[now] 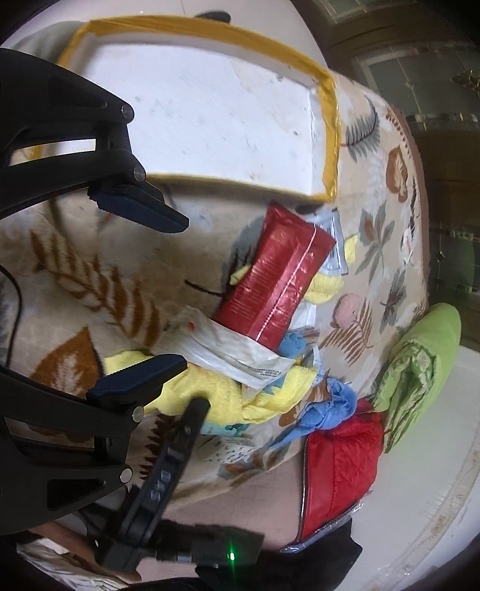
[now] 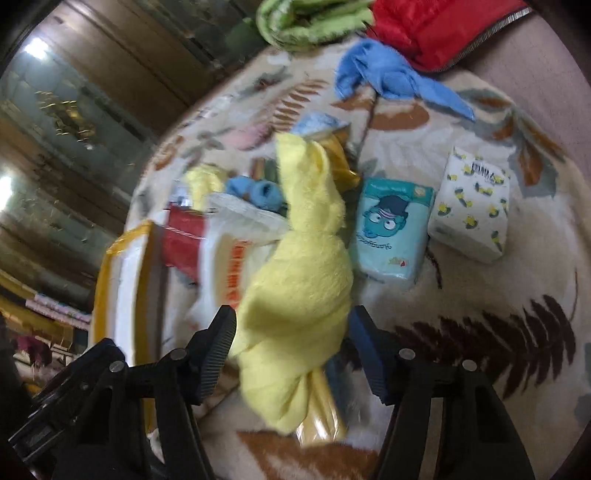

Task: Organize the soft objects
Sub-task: 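Close left tool on white packet while right tool grasps yellow towel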

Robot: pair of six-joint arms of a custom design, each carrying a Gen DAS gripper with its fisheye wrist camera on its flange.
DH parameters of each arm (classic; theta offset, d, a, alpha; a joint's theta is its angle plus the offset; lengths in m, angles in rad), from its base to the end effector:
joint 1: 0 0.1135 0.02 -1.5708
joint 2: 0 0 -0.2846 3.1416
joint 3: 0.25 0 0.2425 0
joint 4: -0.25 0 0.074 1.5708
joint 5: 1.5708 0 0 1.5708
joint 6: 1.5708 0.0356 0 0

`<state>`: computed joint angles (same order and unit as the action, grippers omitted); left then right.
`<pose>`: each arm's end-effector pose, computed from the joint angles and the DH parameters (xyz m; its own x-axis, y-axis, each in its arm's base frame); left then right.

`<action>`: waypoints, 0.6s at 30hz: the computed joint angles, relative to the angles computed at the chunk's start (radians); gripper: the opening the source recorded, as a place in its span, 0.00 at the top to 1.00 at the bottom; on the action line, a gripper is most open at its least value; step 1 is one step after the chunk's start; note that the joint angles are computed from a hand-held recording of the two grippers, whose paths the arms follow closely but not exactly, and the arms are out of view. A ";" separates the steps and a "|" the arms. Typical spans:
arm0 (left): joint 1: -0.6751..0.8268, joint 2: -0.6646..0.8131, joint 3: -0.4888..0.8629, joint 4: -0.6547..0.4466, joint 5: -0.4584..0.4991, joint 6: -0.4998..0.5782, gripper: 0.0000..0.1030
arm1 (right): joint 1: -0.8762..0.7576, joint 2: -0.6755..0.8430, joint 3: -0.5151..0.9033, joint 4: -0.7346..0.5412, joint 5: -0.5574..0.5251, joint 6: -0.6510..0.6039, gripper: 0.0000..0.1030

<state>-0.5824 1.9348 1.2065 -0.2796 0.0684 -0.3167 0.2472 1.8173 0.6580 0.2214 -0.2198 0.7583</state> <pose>0.3286 -0.2193 0.1752 -0.8515 0.1888 -0.4891 0.3304 0.9176 -0.2211 0.2916 0.0816 0.1105 -0.8178 0.4858 -0.3085 0.2735 0.7998 0.5344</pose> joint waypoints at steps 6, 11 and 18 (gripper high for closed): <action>-0.030 0.161 0.194 -0.043 0.019 0.055 0.33 | -0.002 -0.022 -0.037 -0.003 0.024 0.007 0.86; -0.052 0.276 0.329 -0.061 0.085 0.079 0.33 | 0.010 -0.102 -0.098 0.068 0.082 -0.035 0.90; -0.051 0.381 0.430 -0.120 0.101 0.027 0.68 | -0.030 -0.097 -0.107 0.074 0.059 -0.041 0.91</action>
<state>-0.6330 2.3163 1.6369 -0.4001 0.1691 -0.2895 0.2168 1.7198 0.5515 0.2957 -0.1607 0.7172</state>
